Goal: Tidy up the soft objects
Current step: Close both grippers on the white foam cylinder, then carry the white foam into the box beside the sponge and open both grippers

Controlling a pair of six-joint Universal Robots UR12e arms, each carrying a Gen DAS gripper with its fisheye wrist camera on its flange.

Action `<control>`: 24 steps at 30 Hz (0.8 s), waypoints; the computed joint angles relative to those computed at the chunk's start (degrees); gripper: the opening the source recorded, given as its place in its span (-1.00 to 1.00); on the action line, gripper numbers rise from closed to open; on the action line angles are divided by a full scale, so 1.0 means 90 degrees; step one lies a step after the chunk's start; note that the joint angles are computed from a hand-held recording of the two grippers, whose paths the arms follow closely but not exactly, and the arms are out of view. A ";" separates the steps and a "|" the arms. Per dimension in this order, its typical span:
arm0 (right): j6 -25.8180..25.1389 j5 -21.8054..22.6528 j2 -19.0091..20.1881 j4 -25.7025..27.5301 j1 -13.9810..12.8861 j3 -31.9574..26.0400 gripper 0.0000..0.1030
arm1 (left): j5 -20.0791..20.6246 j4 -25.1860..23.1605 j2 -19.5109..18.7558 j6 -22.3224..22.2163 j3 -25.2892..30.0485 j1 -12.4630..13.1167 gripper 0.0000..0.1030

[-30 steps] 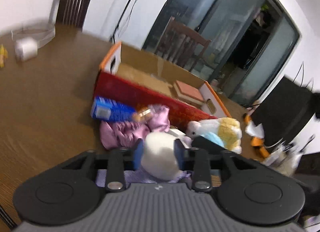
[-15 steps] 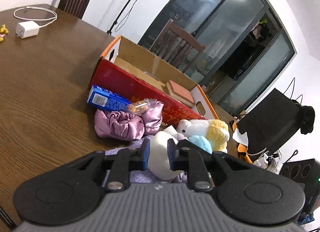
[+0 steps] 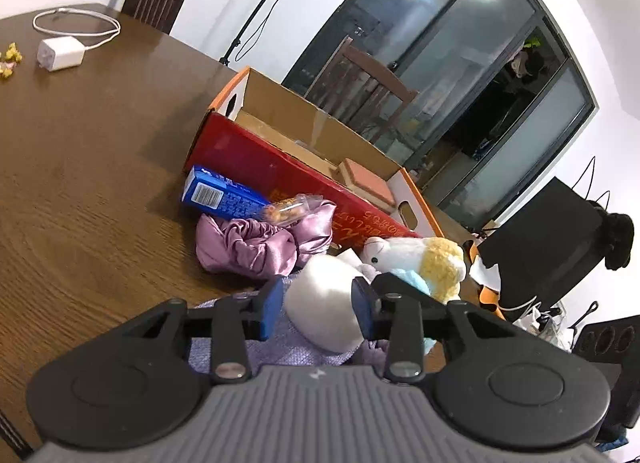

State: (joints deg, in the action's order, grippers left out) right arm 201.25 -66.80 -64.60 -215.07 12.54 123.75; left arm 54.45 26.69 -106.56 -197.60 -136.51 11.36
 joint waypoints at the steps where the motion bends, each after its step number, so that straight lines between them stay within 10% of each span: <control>1: 0.0031 -0.0063 0.0008 0.0034 0.0012 -0.0010 -0.36 | -0.0006 -0.0019 -0.0015 -0.0004 0.0014 0.0001 -0.27; 24: 0.0432 0.0731 0.0221 0.0292 -0.0199 -0.0126 -0.63 | -0.0190 -0.0139 -0.0160 0.0096 0.0127 -0.0001 -0.46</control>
State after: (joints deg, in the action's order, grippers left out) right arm 205.14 -60.21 -62.60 -212.44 10.75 122.62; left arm 52.74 25.44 -108.00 -196.74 -135.37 11.36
